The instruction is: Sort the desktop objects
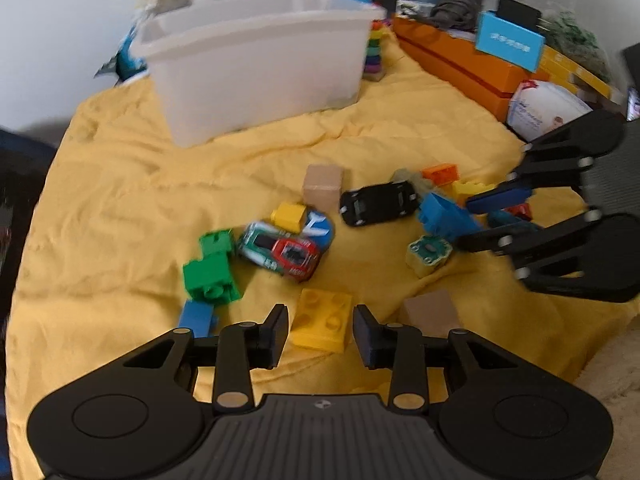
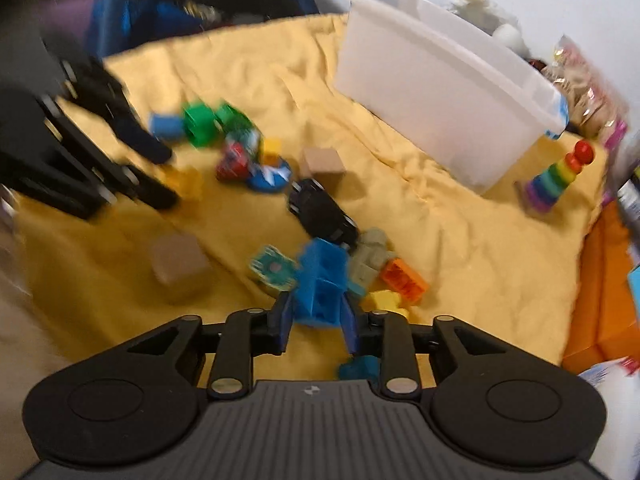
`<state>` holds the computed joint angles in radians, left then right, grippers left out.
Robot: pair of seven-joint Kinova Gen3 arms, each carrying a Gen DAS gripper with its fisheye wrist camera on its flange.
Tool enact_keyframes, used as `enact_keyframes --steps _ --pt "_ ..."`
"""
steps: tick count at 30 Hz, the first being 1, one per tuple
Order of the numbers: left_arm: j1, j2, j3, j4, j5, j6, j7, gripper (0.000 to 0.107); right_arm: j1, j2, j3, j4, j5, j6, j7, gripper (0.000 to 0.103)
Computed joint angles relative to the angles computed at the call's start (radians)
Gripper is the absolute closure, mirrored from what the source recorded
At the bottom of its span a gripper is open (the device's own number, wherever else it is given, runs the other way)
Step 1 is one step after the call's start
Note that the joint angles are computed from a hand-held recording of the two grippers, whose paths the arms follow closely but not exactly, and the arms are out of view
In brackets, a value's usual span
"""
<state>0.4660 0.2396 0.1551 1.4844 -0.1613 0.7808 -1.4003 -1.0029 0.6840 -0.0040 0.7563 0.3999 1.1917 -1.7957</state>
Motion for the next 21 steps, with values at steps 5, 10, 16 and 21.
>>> enact_keyframes --steps 5,10,16,21 --pt "0.021 0.005 0.001 -0.008 -0.037 0.002 -0.01 0.068 0.142 -0.045 -0.135 0.047 -0.108 -0.04 -0.062 0.095" --pt "0.017 0.015 0.0 -0.021 -0.025 0.005 -0.019 0.068 0.368 -0.088 -0.349 0.116 -0.304 -0.094 -0.222 0.095" --pt "0.029 0.027 -0.007 -0.029 -0.037 0.008 -0.01 0.066 0.257 -0.128 -0.214 0.182 -0.193 -0.168 -0.261 0.073" --pt "0.031 0.024 -0.012 -0.023 -0.041 0.006 0.009 0.065 0.285 -0.104 -0.203 0.186 -0.236 -0.224 -0.396 0.075"
